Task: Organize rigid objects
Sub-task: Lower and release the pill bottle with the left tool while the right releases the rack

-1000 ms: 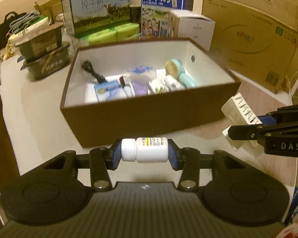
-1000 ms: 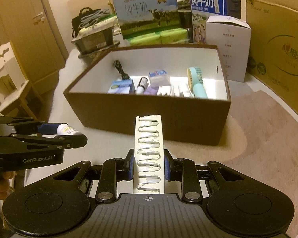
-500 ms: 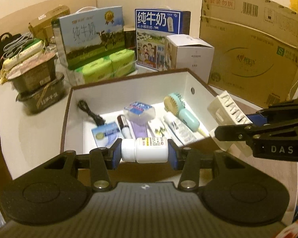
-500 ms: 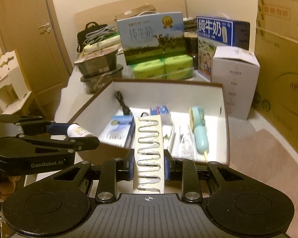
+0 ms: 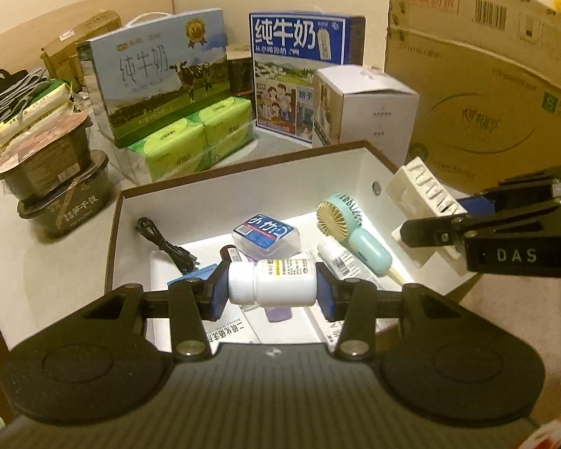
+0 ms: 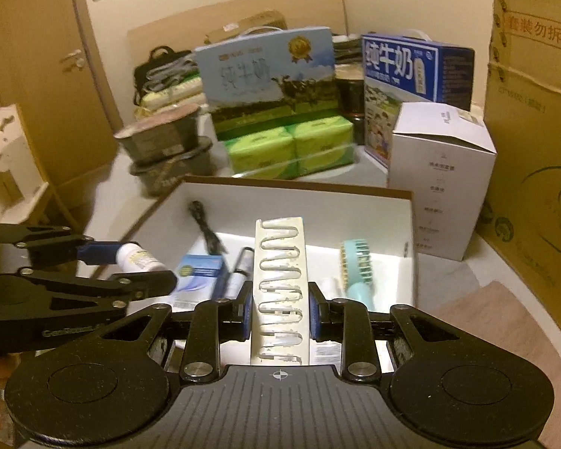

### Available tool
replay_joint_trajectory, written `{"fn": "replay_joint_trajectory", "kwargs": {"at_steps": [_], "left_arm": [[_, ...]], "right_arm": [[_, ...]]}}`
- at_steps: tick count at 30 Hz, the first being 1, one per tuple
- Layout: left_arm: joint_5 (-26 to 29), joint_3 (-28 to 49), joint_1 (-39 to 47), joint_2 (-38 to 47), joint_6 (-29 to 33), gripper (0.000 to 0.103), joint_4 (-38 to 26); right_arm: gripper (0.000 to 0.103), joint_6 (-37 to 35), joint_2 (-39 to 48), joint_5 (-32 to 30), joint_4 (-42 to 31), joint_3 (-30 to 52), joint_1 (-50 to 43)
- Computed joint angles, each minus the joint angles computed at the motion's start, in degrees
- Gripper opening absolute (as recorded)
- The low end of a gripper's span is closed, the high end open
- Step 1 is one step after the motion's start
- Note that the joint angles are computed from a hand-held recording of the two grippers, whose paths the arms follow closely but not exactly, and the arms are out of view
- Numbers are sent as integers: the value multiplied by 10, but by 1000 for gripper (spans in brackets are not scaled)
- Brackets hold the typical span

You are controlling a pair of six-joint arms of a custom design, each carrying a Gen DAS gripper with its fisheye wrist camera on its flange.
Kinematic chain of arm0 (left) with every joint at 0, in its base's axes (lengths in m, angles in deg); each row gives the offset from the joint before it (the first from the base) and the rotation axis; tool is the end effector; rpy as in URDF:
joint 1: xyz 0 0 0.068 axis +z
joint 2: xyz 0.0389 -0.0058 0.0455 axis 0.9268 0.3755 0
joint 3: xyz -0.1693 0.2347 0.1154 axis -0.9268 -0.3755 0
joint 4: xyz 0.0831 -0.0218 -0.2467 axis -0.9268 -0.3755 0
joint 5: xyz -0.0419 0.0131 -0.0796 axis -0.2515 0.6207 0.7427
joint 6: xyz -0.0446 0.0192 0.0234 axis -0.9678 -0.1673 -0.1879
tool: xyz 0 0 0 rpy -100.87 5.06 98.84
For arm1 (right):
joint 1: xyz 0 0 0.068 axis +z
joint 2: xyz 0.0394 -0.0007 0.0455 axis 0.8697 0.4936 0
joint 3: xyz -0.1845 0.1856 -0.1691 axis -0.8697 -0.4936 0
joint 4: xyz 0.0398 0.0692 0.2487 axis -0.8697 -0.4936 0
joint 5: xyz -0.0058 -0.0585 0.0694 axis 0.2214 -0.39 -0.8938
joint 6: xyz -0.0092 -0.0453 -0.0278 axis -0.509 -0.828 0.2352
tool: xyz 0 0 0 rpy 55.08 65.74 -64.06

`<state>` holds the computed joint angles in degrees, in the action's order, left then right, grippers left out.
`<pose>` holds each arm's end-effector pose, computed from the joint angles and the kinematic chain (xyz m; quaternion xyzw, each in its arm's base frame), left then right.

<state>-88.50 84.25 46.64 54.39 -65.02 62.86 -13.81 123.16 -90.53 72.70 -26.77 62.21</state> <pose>0.1839 -0.0619 0.1439 0.0356 0.9176 0.0102 0.3958 0.2418 0.0264 0.1419 -0.2372 0.8779 0.2167 0.3551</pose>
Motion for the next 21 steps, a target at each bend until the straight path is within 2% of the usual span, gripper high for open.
{"fn": "replay_joint_trajectory", "kwargs": {"at_steps": [9,21], "left_arm": [[29,31,21,115,14,44,45],[68,68,40,217,12,44,55]], "right_arm": [[28,-4,78,19,13,34,8],[29,-8,145,37,10,62,20]]}}
